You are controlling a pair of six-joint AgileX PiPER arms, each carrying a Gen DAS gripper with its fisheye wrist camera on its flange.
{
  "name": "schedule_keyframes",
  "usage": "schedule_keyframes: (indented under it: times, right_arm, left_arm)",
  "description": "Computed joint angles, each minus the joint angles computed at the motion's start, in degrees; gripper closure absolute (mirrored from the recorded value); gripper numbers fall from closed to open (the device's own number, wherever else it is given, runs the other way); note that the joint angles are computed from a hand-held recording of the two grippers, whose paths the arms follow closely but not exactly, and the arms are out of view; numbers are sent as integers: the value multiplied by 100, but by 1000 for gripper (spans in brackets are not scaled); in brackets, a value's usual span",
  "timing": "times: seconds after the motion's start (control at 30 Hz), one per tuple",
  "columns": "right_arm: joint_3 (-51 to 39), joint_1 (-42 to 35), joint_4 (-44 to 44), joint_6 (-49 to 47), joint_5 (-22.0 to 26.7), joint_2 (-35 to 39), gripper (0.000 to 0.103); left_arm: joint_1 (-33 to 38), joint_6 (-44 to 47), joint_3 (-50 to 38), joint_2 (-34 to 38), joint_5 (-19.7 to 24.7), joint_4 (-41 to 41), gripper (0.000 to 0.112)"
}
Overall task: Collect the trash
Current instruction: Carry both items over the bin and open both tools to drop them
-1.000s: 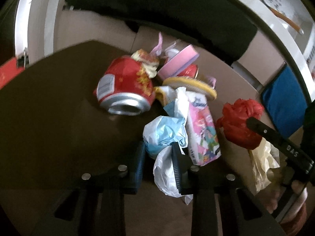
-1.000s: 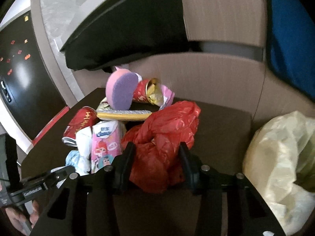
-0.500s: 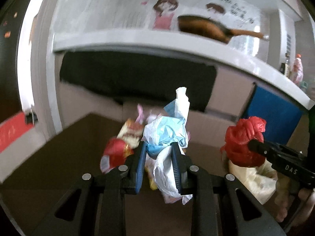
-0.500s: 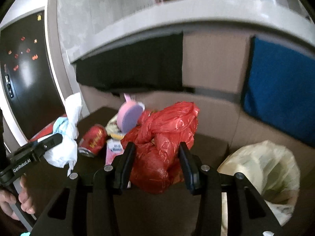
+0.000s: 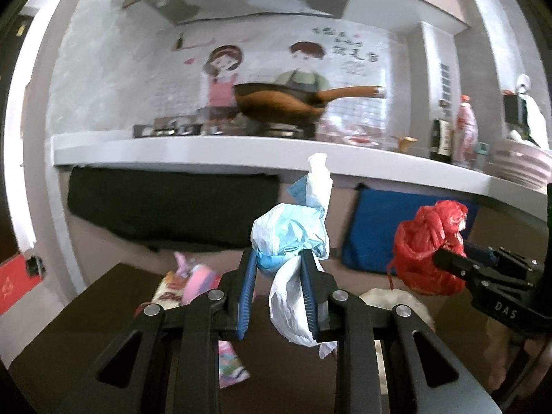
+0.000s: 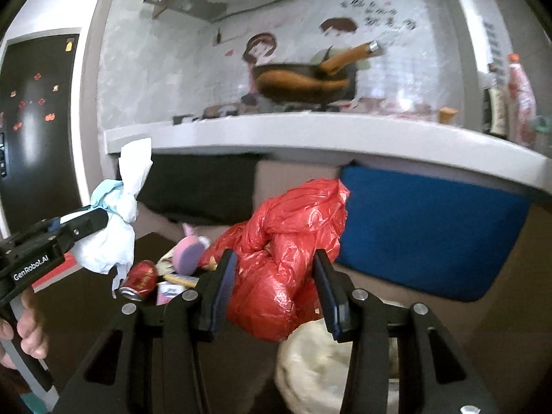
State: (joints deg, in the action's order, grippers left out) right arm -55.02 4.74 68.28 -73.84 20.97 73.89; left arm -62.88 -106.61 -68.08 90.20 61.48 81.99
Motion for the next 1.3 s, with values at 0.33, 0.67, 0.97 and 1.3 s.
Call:
schedule_keyframes:
  times: [0.33, 0.67, 0.97, 1.3]
  right_arm:
    - [319, -1363, 703, -1027, 623, -288, 62]
    - [52, -1710, 792, -1184, 424, 578, 62]
    - [-417, -1641, 970, -1346, 227, 1562, 61]
    - [-954, -1737, 892, -1062, 384, 2509, 55]
  left_arm:
    - [-3, 258, -1145, 984, -747, -22, 86]
    - [961, 1239, -2154, 2090, -2611, -1175, 86]
    - [1392, 2637, -3116, 2976, -3111, -2497, 86]
    - [2011, 5051, -3982, 3874, -4142, -4982, 73]
